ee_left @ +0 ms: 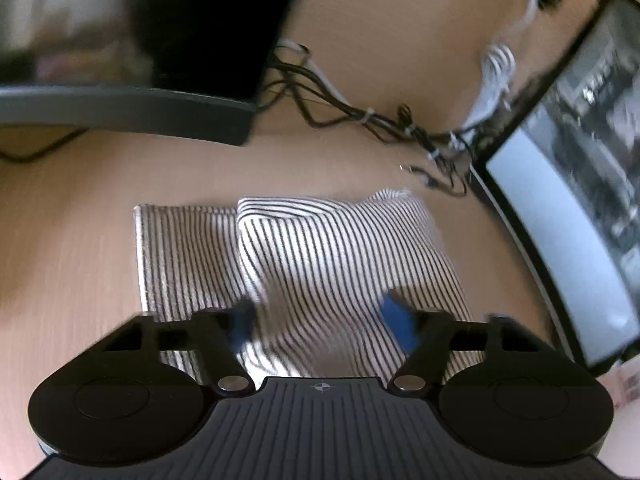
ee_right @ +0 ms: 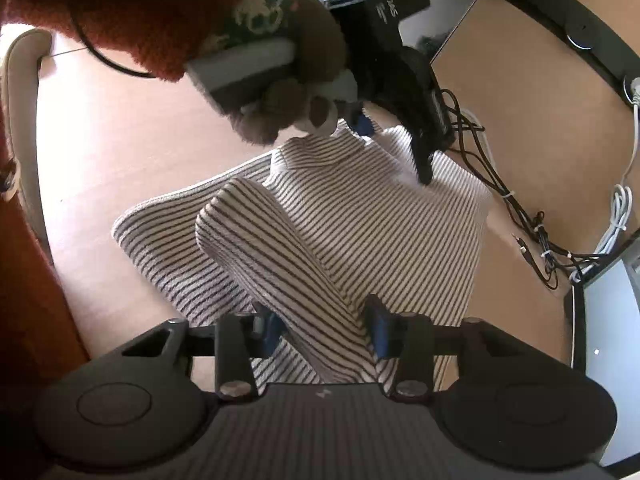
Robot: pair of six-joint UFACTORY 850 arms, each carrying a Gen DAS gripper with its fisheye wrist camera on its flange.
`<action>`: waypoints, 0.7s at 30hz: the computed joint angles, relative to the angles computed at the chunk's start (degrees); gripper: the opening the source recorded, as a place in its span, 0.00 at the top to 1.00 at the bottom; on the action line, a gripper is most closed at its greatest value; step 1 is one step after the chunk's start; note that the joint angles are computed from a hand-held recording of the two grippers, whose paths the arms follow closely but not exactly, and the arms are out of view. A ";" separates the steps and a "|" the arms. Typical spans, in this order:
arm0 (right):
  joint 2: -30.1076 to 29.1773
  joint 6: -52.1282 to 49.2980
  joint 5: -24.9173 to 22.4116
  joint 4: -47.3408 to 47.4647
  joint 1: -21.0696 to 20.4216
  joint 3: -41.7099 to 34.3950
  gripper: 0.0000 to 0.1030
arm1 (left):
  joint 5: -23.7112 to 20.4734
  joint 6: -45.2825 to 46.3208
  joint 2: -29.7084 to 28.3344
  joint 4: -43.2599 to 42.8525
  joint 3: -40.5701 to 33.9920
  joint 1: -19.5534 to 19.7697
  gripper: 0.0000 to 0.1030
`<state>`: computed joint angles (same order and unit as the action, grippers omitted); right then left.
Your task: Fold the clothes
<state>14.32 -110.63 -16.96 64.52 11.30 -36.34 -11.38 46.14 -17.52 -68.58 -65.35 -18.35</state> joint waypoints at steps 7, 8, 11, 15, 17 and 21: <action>-0.78 14.73 -6.54 -12.71 -2.33 -5.86 0.81 | -7.12 16.73 1.76 -17.08 1.41 3.88 0.91; -0.57 14.67 -6.95 -12.92 -2.40 -6.43 0.82 | -7.55 18.43 2.49 -18.44 1.90 4.26 0.91; 0.39 14.07 -8.46 -12.86 -2.69 -7.88 0.82 | -8.50 22.84 4.52 -22.72 3.14 5.10 0.91; 0.68 15.10 -12.10 -13.09 -1.97 -9.26 0.82 | -8.37 28.01 7.00 -27.23 5.37 6.36 0.91; -0.10 17.44 -12.89 -16.61 -0.55 -8.88 0.82 | -6.83 21.28 6.24 -20.78 5.71 6.47 0.91; -1.38 22.27 -10.82 -26.40 2.62 -5.95 0.75 | -3.73 7.58 6.56 -5.58 8.28 6.40 0.87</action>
